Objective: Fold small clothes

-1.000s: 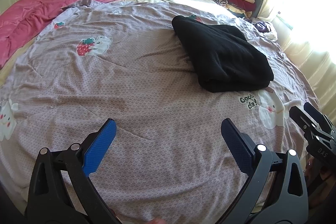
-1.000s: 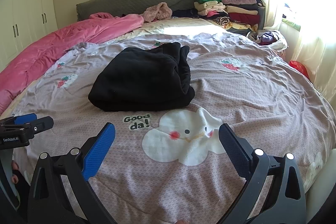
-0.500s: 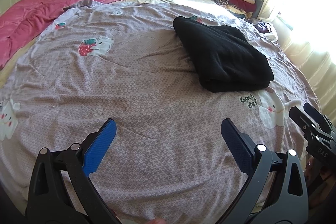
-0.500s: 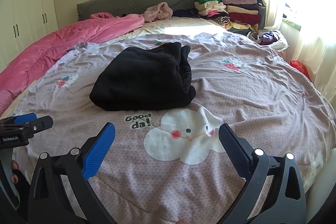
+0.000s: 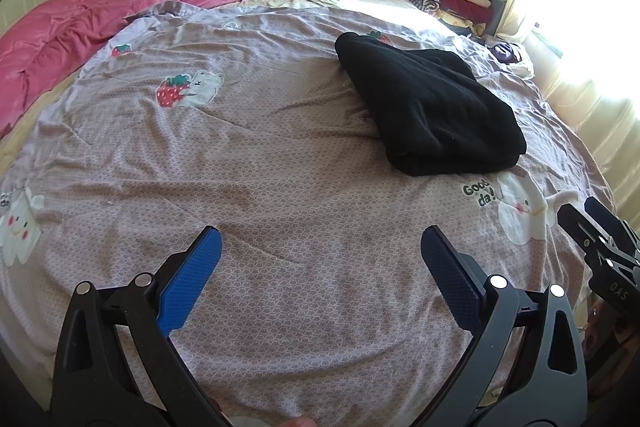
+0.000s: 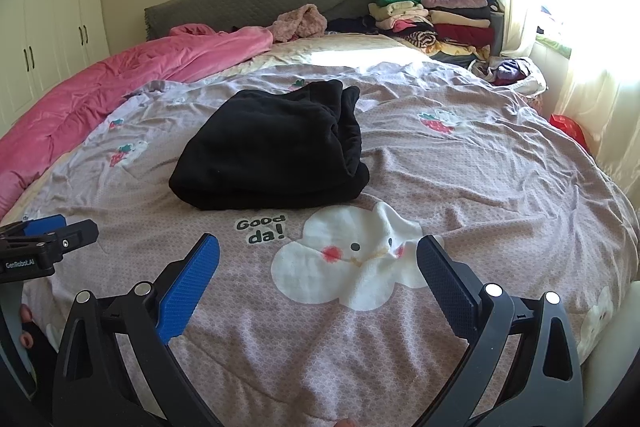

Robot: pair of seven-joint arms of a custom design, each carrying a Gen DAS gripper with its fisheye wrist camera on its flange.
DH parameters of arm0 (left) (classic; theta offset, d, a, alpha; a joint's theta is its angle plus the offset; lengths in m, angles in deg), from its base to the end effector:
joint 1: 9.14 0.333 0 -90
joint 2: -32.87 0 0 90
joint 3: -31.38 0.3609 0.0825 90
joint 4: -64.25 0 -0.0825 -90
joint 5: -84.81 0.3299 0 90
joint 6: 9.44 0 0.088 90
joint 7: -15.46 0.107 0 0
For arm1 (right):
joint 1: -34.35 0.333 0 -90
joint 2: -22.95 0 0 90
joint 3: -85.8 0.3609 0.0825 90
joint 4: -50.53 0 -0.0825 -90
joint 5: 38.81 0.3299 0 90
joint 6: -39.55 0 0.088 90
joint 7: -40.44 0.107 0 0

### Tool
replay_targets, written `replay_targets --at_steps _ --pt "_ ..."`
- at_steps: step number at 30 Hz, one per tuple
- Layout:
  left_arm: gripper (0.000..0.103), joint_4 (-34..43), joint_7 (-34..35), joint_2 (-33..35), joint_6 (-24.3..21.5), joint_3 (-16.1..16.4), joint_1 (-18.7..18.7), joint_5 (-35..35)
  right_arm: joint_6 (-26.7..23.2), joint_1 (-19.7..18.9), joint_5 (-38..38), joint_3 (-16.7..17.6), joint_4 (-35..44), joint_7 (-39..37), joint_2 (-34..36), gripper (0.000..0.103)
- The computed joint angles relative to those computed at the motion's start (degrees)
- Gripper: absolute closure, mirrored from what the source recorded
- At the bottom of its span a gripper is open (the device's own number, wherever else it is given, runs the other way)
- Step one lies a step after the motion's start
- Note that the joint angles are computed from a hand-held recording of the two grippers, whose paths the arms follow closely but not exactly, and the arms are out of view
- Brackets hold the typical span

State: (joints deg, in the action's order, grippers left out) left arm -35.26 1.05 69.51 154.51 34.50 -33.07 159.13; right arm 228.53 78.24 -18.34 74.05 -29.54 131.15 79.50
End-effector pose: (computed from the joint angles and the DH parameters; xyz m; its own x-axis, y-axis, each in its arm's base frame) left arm 0.6032 -0.2928 0.3100 0.1979 -0.9728 0.1205 -0.7097 -0.2270 -0.6669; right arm 0.6364 0.4310 0.2942 0.3778 -0.9215 -0.0899 -0.5771 -0.1584 -0.8012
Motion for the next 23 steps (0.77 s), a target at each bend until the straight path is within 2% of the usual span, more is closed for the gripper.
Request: replay_targets --at_steps 6,10,13,14,18,19,21,23 --pt "0.009 -0.1 0.9 -0.1 -1.1 -0.1 -0.3 -0.5 -0.2 0.5 0.7 -1.0 -0.7 0.5 -0.3 0.005" --pt "0.009 -1.0 1.4 -0.6 -1.5 -0.5 0.3 -1.7 -2.9 3.1 3.3 -6.1 -2.1 5.3 -0.4 0.005" --pt "0.009 -3.4 -2.1 -1.9 0.3 1.0 1.0 0.4 -2.5 6.2 6.1 -12.5 -7.1 12.2 -1.2 0.005" --pt "0.009 -4.2 -3.7 -2.4 1.2 1.4 1.7 1.4 -2.0 7.9 7.9 -16.1 -10.0 15.2 -1.5 0.005" --pt "0.009 -9.6 -5.8 -5.3 4.1 2.5 8.2 1.0 -2.8 10.9 12.6 -26.8 -19.1 24.4 -0.9 0.005" --pt "0.009 -11.5 -3.9 -6.4 3.0 2.4 10.3 -1.0 -5.1 11.8 13.8 -30.6 -20.7 27.3 0.5 0.005" --pt "0.009 -13.8 -0.9 -8.1 -0.5 2.8 13.3 -3.8 -14.1 12.1 15.1 -38.3 -22.6 34.6 4.5 0.005" --pt "0.009 -14.9 1.9 -9.2 -5.1 3.8 16.4 -6.0 -20.9 10.1 14.0 -42.0 -23.0 39.6 7.8 0.005"
